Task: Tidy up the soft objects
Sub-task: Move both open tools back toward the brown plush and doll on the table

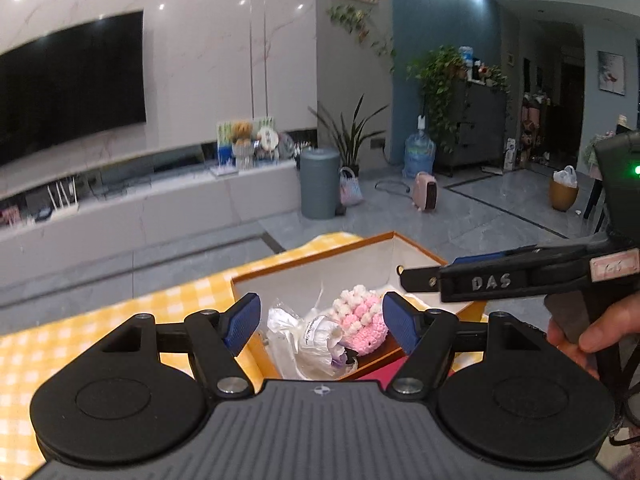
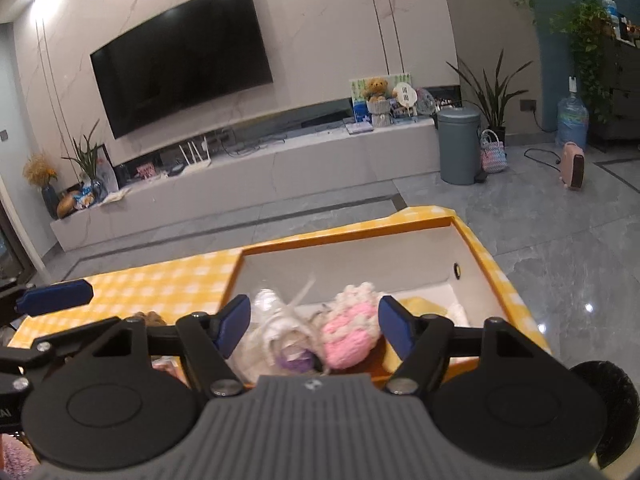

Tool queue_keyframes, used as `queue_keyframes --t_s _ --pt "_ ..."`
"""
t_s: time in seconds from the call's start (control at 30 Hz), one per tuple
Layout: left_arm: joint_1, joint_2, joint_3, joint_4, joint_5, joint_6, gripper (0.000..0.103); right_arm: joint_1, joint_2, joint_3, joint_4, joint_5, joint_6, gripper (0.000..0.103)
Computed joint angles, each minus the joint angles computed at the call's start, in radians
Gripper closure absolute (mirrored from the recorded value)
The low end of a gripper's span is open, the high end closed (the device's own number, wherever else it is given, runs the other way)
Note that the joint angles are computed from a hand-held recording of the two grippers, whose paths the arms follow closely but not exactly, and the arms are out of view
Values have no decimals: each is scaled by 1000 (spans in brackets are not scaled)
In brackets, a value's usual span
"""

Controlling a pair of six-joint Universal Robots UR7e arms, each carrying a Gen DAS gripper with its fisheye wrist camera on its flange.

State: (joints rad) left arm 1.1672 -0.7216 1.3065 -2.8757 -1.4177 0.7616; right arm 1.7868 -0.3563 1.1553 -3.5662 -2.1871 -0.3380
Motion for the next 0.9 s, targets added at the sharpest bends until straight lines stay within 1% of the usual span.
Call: queue_keyframes --t_s 0.07,0.1,0.2,0.3,0.37,0.47,0.53,0.6,0.73,0.9 --pt "5 -20 29 -27 -13 20 20 17 26 -2 -61 -28 -32 29" --pt "7 -28 44 -49 -12 29 18 23 40 -2 -92 -41 -42 24" --pt "18 -45 79 -94 -3 49 18 40 88 14 -221 -79 -58 24" --pt "43 -59 91 -85 -2 27 18 50 132 13 -300 -115 -126 24" --pt "61 -61 91 -85 -3 9 18 56 148 5 -288 -148 -155 24" --pt "82 -69 98 -94 19 -8 18 61 156 8 -292 -156 -129 23" --pt "94 -68 96 -101 41 -17 18 67 169 -4 -292 -149 -118 21" --pt "108 -75 99 -103 51 -22 18 77 199 -32 -302 -148 -136 19" --pt "138 -80 99 -102 61 -35 18 92 251 -83 -301 -125 -159 19" --pt "168 -66 54 -58 67 -89 19 100 304 -152 -259 -88 -207 20"
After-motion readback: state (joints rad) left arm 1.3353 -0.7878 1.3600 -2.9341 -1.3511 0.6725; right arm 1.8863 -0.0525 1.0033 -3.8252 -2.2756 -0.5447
